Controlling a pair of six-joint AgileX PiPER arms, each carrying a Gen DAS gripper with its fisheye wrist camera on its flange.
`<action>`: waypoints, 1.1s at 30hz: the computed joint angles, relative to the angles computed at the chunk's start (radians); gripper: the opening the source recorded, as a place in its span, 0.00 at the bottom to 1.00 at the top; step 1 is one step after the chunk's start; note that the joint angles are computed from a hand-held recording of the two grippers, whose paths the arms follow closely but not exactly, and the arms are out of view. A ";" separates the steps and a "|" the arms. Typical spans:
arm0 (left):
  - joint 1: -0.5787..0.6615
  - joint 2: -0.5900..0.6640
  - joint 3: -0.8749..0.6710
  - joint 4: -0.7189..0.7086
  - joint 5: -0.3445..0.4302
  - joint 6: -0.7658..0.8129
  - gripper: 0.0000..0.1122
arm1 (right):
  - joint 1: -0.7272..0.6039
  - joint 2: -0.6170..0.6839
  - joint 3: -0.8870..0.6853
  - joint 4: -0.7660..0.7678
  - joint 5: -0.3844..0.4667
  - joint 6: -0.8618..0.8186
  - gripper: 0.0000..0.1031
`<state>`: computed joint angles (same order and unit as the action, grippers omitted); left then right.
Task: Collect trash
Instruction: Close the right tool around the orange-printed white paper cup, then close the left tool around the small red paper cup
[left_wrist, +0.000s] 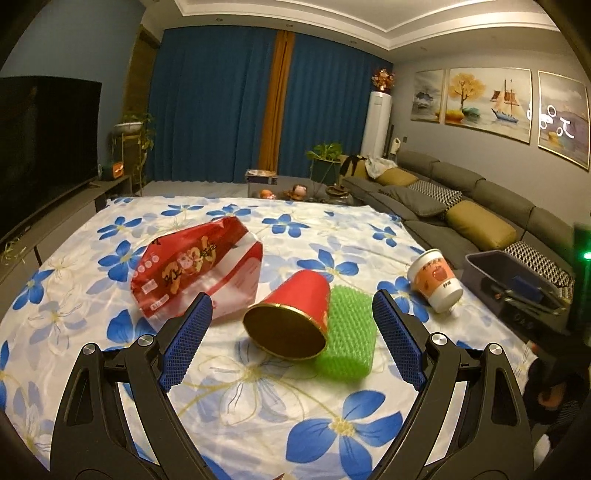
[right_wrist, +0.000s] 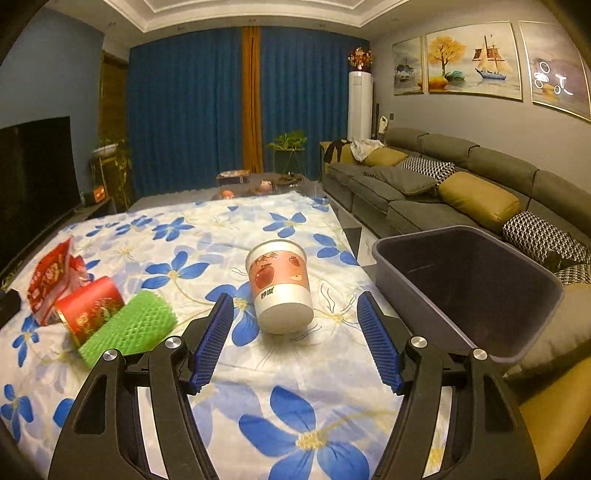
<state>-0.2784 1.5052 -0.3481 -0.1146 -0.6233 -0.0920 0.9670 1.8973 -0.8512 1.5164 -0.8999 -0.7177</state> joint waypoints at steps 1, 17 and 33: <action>-0.005 0.009 -0.013 -0.006 0.009 0.005 0.77 | -0.019 0.014 -0.019 -0.004 0.015 -0.015 0.66; 0.026 0.092 -0.071 0.048 0.031 -0.031 0.77 | -0.241 0.158 -0.221 -0.009 0.248 -0.177 0.66; 0.028 0.179 -0.163 0.115 0.117 -0.093 0.70 | -0.309 0.162 -0.229 -0.040 0.388 -0.149 0.52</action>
